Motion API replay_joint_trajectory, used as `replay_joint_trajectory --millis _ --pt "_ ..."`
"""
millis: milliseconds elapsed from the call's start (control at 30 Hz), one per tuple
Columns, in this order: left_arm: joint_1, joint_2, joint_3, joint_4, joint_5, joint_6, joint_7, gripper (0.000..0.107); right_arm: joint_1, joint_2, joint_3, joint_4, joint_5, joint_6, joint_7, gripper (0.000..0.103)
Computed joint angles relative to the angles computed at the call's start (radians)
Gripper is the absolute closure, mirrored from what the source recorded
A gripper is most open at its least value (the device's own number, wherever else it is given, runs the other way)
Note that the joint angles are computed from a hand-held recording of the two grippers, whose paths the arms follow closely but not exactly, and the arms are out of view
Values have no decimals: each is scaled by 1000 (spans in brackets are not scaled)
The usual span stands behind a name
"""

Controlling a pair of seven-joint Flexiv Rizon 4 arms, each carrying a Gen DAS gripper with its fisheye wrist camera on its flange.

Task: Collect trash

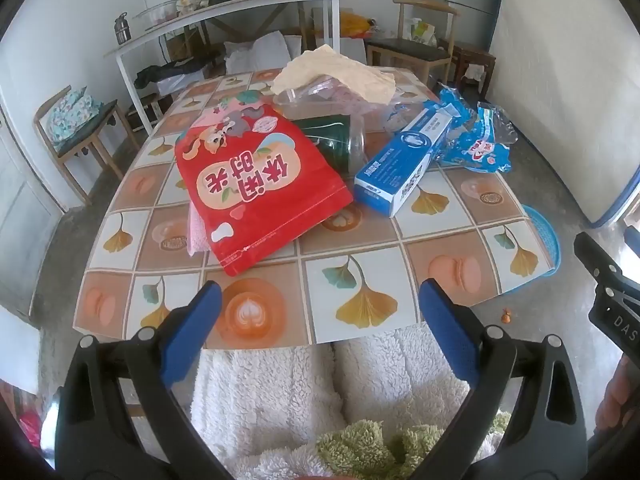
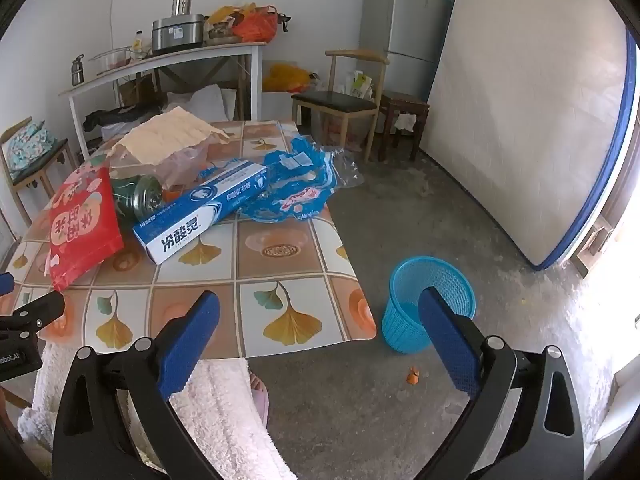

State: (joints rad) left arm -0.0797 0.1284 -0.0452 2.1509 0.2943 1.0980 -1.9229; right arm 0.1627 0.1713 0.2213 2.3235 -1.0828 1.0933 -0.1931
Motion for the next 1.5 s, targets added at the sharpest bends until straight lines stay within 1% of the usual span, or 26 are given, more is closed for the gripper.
replay_joint_trajectory --millis 33,467,1500 --pt "-3 -1 4 4 -18 3 11 12 -3 1 -1 1 -12 4 9 6" --pt "-1 1 3 7 -23 5 16 12 -1 1 0 0 -15 0 10 6" --pt "0 0 1 4 -14 5 7 12 -5 2 -1 4 -20 7 16 6"
